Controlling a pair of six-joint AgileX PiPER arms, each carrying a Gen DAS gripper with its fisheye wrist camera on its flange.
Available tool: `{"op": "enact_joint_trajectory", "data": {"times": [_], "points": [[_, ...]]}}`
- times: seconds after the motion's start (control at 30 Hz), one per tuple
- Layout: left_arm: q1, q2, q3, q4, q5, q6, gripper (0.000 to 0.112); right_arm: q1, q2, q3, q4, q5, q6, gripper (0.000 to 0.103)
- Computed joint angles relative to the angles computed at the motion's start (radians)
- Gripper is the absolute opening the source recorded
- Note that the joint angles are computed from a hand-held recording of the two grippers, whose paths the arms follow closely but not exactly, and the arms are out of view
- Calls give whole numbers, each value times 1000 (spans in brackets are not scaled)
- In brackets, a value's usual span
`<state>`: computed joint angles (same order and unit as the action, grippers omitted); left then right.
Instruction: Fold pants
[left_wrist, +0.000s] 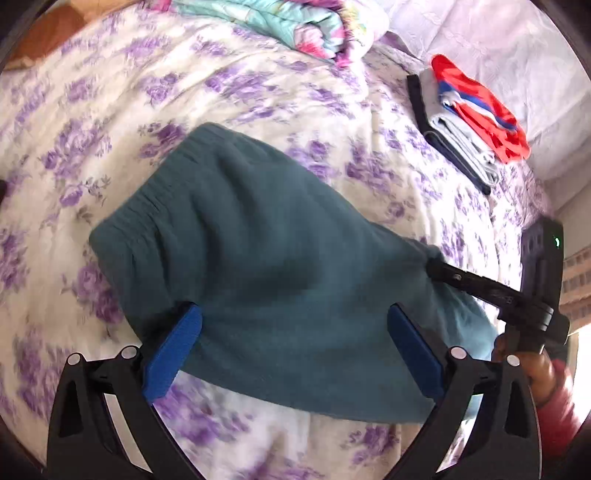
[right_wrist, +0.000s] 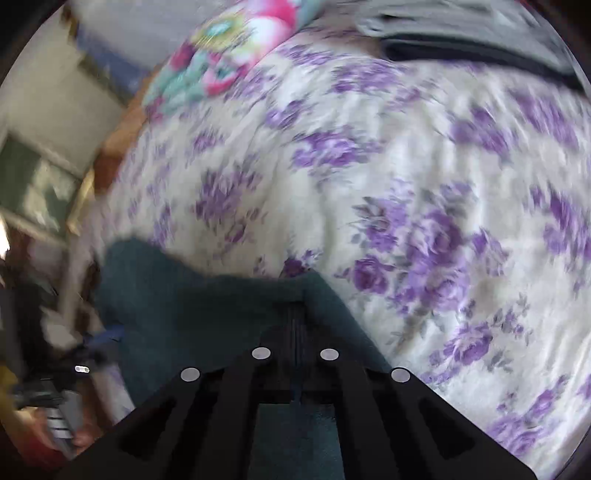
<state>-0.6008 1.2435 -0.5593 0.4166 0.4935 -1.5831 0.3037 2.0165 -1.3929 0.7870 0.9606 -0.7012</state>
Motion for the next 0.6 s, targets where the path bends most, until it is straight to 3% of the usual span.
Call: {"op": "enact_joint_trajectory", "data": {"times": [0.03, 0.07, 0.13, 0.17, 0.2, 0.23, 0.27, 0.33, 0.4, 0.47, 0.6], "points": [[12, -26, 6, 3, 5, -3, 98, -7, -48, 33, 8, -23, -29, 0], [-3, -35, -8, 22, 50, -42, 98, -16, -88, 63, 27, -33, -72, 6], [-61, -80, -26, 131, 122, -188, 98, -42, -122, 83, 60, 3, -123, 8], [-68, -107, -13, 168, 99, -215, 98, -41, -121, 84, 46, 8, -114, 17], [-61, -112, -18, 177, 78, -202, 98, -34, -119, 94, 13, -6, -93, 40], [-42, -79, -43, 165, 70, -149, 98, -25, -105, 98, -38, -21, -60, 49], [-23, -16, -88, 123, 93, -56, 98, -24, -86, 108, -51, -40, -65, 48], [30, 173, -198, 30, 178, 144, 98, -76, -122, 158, -5, -52, -102, 36], [52, 290, -251, -21, 249, 224, 98, -148, -178, 206, 46, -50, -106, 36], [0, 273, -277, 32, 286, 185, 98, -312, -257, 262, 142, 24, -224, 38], [-74, 171, -244, 91, 213, 68, 98, -711, -357, 360, 180, 119, -315, 46]]}}
